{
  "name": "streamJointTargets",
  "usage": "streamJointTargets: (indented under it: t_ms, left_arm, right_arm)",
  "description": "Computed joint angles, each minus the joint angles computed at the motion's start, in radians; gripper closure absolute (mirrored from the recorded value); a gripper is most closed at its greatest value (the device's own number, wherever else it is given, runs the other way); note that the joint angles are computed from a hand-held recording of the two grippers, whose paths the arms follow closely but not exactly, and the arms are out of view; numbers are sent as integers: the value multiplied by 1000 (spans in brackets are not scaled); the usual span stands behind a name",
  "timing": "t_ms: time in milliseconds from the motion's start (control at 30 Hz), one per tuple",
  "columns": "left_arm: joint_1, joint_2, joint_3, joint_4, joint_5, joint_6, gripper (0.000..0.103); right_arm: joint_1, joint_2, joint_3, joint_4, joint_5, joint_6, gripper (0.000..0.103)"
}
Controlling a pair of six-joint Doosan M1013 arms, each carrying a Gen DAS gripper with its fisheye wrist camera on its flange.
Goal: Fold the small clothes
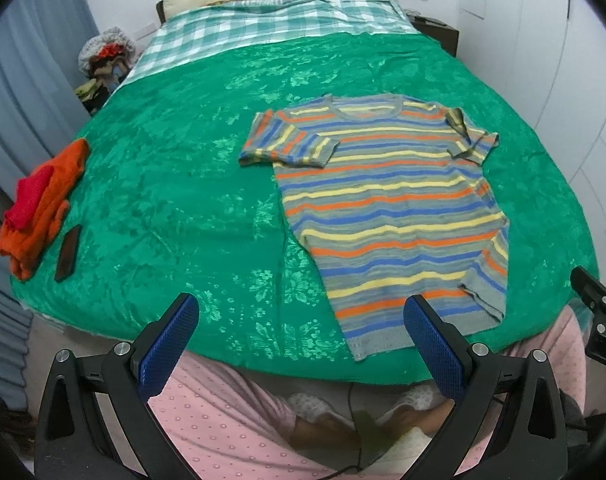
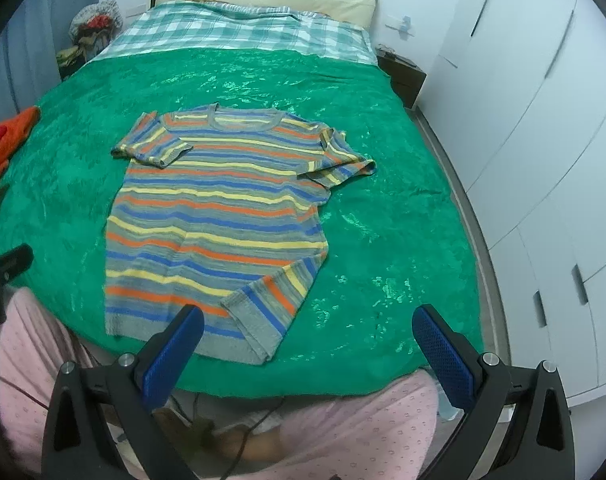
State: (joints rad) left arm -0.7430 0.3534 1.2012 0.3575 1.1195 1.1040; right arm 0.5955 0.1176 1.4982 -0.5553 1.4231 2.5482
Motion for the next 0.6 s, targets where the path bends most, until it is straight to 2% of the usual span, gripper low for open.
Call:
streamJointTargets:
  t_ms: [600]
  left_arm:
    - [-5,1,-1,4,-2,4,1]
  right_arm:
    - [1,-2,3,4,3,0,0]
